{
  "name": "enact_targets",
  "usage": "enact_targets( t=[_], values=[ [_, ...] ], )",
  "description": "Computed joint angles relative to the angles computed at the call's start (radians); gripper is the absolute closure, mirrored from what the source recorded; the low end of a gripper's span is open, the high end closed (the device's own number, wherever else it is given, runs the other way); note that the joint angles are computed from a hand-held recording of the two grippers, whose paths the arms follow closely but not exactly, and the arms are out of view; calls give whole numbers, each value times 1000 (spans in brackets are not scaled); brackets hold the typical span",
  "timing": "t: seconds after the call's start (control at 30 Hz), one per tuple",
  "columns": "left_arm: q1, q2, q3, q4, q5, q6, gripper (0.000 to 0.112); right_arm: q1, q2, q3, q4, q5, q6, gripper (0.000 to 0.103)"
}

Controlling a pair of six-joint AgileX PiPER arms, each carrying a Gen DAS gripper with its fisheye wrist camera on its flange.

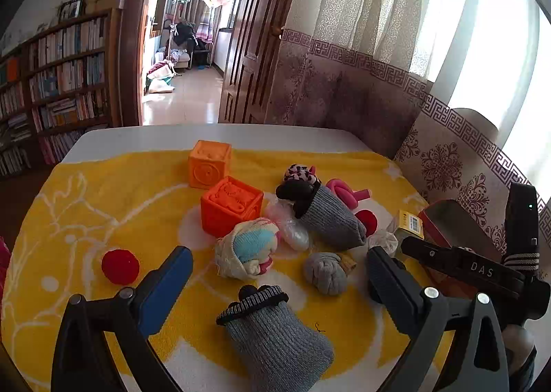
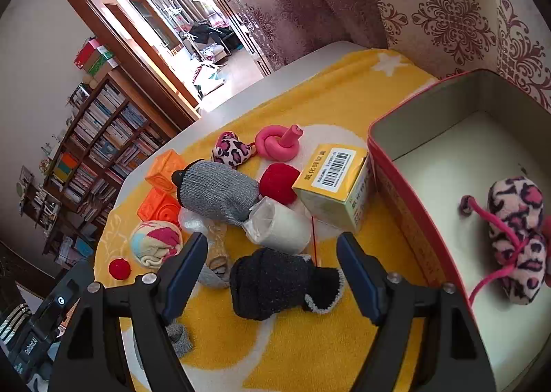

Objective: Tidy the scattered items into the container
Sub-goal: 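Withdraw both tools from the tin toward the items on the towel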

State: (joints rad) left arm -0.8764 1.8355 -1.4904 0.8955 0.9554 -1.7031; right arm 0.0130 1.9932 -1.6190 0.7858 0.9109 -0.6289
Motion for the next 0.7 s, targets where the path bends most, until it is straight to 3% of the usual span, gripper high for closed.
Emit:
enact_targets(
  t=[0.1, 0.2, 0.3, 0.43, 0.7],
  values=[
    [13, -3, 5, -16, -2, -2, 10, 9, -4, 3, -15, -37, 12, 23],
    [20, -12, 19, -24, -6, -17, 10, 48, -25, 21, -90, -131, 42, 23],
    [20, -19, 28, -21, -12, -22, 10, 73, -1, -14, -158, -141, 93, 23],
    [22, -29, 40, -21, -22, -24, 10, 111, 55, -83, -279, -142, 199, 32],
    [45, -42, 73, -44, -47, -36, 10, 66, 233, -356, -245, 81, 388, 35]
  ],
)
